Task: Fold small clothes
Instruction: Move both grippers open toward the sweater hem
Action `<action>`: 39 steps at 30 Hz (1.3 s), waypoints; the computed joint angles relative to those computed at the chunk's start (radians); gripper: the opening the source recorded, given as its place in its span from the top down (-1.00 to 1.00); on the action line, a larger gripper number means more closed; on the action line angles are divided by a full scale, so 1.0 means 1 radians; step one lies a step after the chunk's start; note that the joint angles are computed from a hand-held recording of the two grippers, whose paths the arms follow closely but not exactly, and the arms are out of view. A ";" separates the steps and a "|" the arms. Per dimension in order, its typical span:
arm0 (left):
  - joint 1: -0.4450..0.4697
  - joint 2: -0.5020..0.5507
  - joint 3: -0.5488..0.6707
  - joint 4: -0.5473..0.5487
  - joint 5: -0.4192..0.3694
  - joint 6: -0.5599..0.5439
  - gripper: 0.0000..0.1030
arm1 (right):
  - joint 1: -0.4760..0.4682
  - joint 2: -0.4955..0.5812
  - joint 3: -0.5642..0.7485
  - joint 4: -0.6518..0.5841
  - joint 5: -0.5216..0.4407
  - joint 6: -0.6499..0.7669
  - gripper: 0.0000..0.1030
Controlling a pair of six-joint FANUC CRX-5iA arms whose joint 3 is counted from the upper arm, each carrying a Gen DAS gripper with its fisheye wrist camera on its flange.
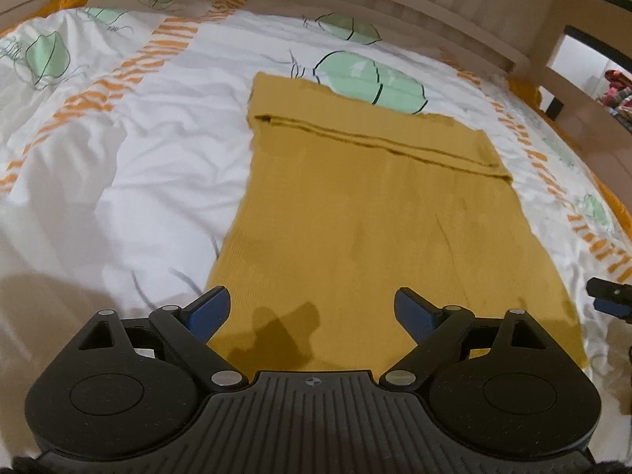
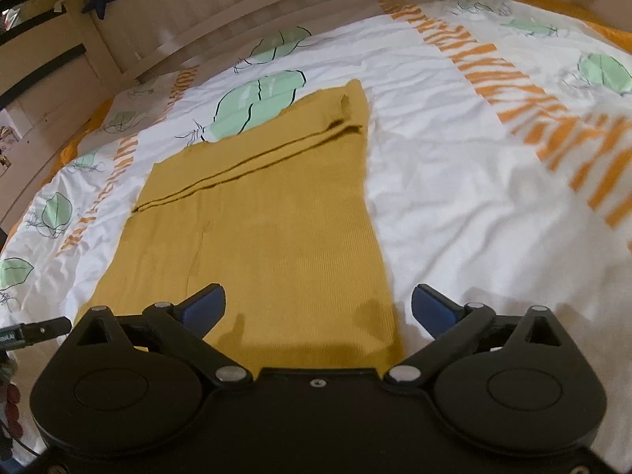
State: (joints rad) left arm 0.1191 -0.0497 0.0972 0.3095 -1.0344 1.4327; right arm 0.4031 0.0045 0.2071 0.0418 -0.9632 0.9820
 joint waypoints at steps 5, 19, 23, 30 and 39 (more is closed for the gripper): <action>0.005 -0.041 -0.055 -0.016 0.014 -0.013 -0.75 | 0.020 -0.035 -0.047 0.024 -0.003 -0.035 -0.98; 0.062 -0.088 -0.160 0.020 0.027 -0.023 -0.75 | 0.032 -0.059 -0.094 0.028 -0.036 -0.096 -0.99; 0.066 -0.087 -0.172 0.036 0.035 -0.039 -0.78 | 0.031 -0.046 -0.081 0.014 -0.059 -0.081 -0.99; 0.053 -0.075 -0.156 0.013 0.026 -0.043 -0.87 | 0.035 -0.028 -0.066 0.011 -0.090 -0.063 -0.99; 0.055 -0.062 -0.133 0.013 -0.011 -0.061 -0.83 | 0.030 -0.021 -0.054 -0.012 -0.110 -0.035 -0.99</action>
